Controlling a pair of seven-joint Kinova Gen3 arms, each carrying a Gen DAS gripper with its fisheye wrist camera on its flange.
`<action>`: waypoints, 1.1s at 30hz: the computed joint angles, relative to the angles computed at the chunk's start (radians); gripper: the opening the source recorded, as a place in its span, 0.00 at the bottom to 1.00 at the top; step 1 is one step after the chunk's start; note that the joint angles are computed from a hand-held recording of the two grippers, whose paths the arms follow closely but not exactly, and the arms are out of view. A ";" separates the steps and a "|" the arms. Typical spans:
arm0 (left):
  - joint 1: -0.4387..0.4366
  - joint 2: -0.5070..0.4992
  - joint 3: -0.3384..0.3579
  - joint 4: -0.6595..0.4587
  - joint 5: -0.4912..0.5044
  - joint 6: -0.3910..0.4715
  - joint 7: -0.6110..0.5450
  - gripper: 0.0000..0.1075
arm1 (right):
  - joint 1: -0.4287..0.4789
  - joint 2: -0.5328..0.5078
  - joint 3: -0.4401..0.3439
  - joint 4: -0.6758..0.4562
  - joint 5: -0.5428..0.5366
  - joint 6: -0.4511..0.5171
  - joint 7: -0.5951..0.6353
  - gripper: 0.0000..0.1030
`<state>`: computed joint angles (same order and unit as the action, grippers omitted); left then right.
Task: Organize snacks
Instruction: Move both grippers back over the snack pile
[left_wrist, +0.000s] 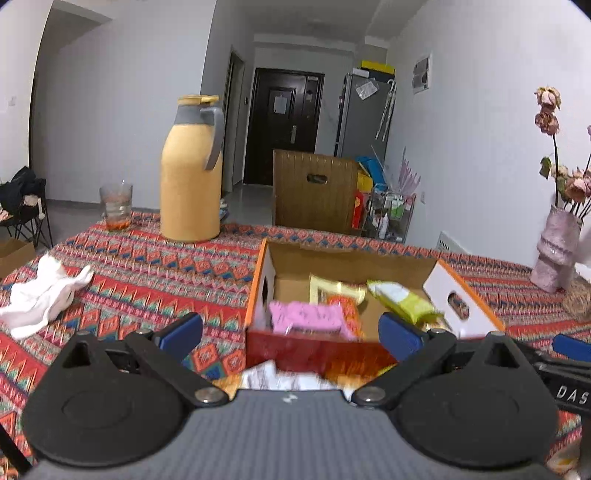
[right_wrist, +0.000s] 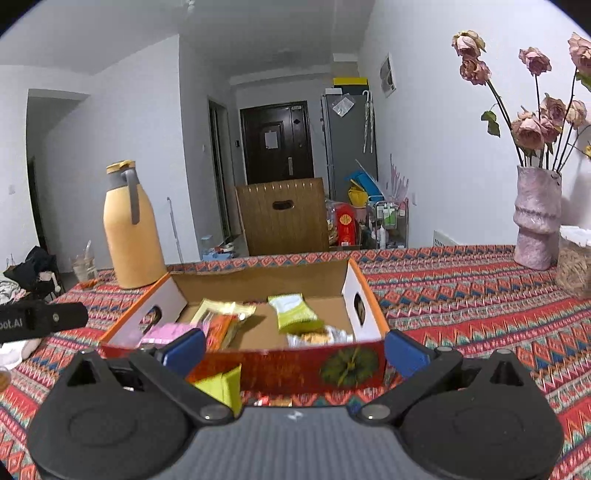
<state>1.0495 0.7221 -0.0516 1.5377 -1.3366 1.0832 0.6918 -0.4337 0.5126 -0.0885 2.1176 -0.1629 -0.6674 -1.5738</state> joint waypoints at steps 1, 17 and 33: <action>0.005 0.000 0.003 0.010 0.004 0.000 0.009 0.96 | -0.001 -0.004 -0.003 0.013 -0.002 -0.005 -0.003 1.00; 0.044 0.075 0.011 0.084 0.042 0.004 0.112 0.96 | -0.011 0.015 -0.018 0.146 0.010 -0.092 -0.041 1.00; 0.040 0.059 0.018 0.145 -0.026 -0.035 0.209 0.96 | -0.040 0.033 -0.020 0.192 -0.015 -0.161 -0.019 1.00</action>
<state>1.0891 0.7808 -0.0339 1.6825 -1.3623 1.0481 0.9011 -0.4741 0.5458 -0.1082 2.3095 -0.1780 -0.8281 -1.5931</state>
